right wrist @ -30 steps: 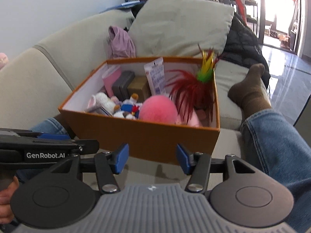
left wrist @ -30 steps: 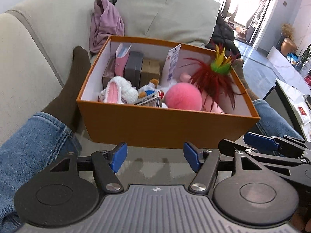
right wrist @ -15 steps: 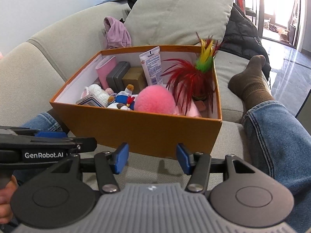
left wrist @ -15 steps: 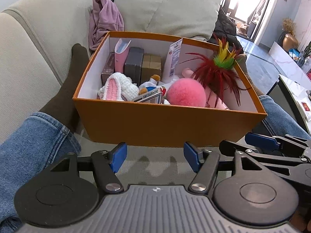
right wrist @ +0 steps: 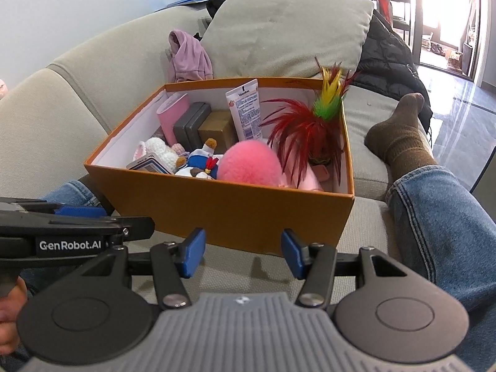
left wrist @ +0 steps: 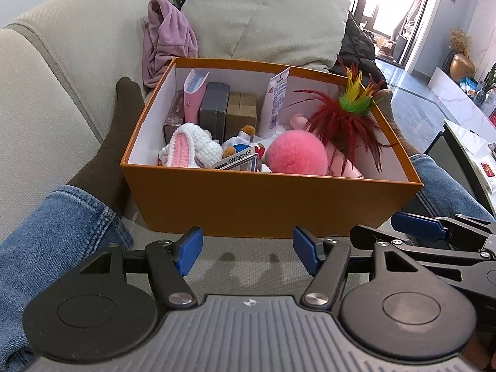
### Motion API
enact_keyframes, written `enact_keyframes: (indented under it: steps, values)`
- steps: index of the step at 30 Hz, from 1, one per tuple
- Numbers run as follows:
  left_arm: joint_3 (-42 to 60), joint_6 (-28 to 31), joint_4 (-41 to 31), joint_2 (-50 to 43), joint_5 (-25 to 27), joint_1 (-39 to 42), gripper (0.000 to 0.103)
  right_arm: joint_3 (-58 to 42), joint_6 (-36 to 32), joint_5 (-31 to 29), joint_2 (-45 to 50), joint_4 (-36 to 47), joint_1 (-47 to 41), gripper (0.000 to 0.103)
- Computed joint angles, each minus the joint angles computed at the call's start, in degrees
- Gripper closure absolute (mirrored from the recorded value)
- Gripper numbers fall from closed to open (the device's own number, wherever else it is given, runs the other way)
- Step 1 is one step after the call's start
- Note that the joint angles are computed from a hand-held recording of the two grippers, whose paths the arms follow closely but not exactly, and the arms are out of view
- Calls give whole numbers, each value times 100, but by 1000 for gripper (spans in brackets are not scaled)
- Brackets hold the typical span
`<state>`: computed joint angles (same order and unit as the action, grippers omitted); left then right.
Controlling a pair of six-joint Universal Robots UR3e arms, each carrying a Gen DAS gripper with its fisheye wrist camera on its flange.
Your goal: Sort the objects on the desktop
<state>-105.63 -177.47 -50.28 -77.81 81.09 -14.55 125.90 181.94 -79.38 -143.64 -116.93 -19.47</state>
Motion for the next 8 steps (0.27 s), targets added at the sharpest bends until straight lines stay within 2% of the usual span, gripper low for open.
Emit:
enact_keyframes:
  steps: [8]
  values:
    - [-17,-4,-7,120,54,22,27,-29,-69,121,-60,37,-68,46]
